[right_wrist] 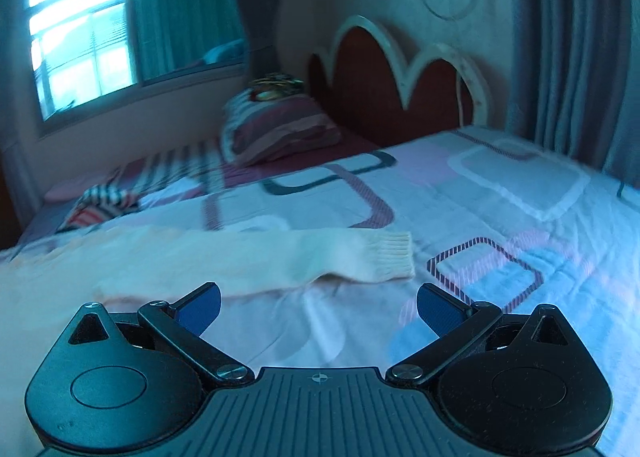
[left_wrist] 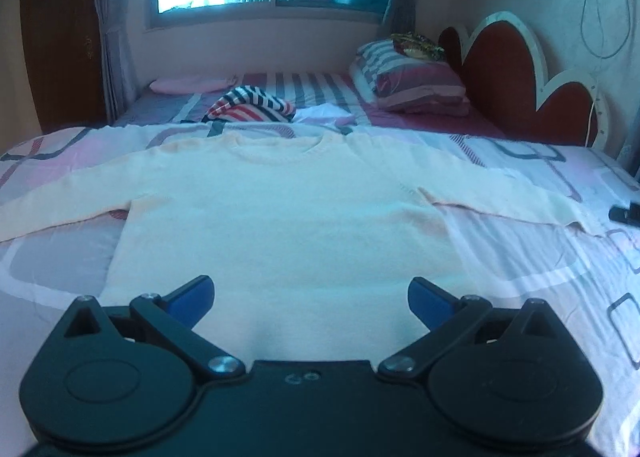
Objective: Fold small clothes
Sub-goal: 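Move the right gripper to the sweater sleeve cuff and grasp it, then lift the cuff with the right gripper, lay the sleeve across the body, release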
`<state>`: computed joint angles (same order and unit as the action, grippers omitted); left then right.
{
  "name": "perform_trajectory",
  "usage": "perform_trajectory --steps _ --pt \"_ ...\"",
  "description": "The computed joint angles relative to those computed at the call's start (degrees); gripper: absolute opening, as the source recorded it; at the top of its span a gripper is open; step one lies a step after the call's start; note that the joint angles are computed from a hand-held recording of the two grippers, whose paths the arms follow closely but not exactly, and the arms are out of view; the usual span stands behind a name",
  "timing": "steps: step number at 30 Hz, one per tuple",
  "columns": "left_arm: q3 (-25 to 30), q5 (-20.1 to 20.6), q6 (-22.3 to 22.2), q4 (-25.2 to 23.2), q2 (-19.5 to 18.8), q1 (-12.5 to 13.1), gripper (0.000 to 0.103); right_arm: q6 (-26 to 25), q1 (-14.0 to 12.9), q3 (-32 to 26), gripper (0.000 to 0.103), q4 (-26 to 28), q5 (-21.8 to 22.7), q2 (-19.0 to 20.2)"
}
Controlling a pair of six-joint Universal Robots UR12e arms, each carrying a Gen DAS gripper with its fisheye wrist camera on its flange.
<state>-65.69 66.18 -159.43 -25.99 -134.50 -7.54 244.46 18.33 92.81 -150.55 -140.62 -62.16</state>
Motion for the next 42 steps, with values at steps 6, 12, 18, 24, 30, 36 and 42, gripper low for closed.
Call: perform_trajectory --steps 6,12,18,24,30,36,42 --pt "1.6 2.4 -1.6 -2.9 -1.4 0.1 0.103 1.6 -3.7 2.9 0.102 -7.4 2.3 1.1" --pt "3.5 5.5 -3.6 -3.7 -2.5 -0.4 0.103 6.7 -6.6 5.1 0.052 -11.2 7.6 1.4" --pt "4.9 6.5 -3.8 -3.3 -3.6 -1.4 0.103 12.6 -7.2 7.2 0.053 -13.1 9.1 0.6" --pt "6.5 6.9 -4.1 -3.9 -4.8 -2.1 0.103 16.3 -7.1 8.8 0.052 -13.7 8.8 -0.4" --pt "8.6 12.1 -7.7 -1.9 -6.5 -2.8 0.103 13.1 -7.8 8.0 0.052 -14.4 8.4 0.2" --pt "12.5 13.0 -11.1 -4.2 -8.4 -2.0 0.103 11.7 -8.0 7.7 0.003 -13.2 8.0 0.5" --pt "12.1 12.7 -7.5 -2.8 -8.0 -1.2 0.103 8.1 -8.3 6.0 0.003 -8.1 5.1 0.6"
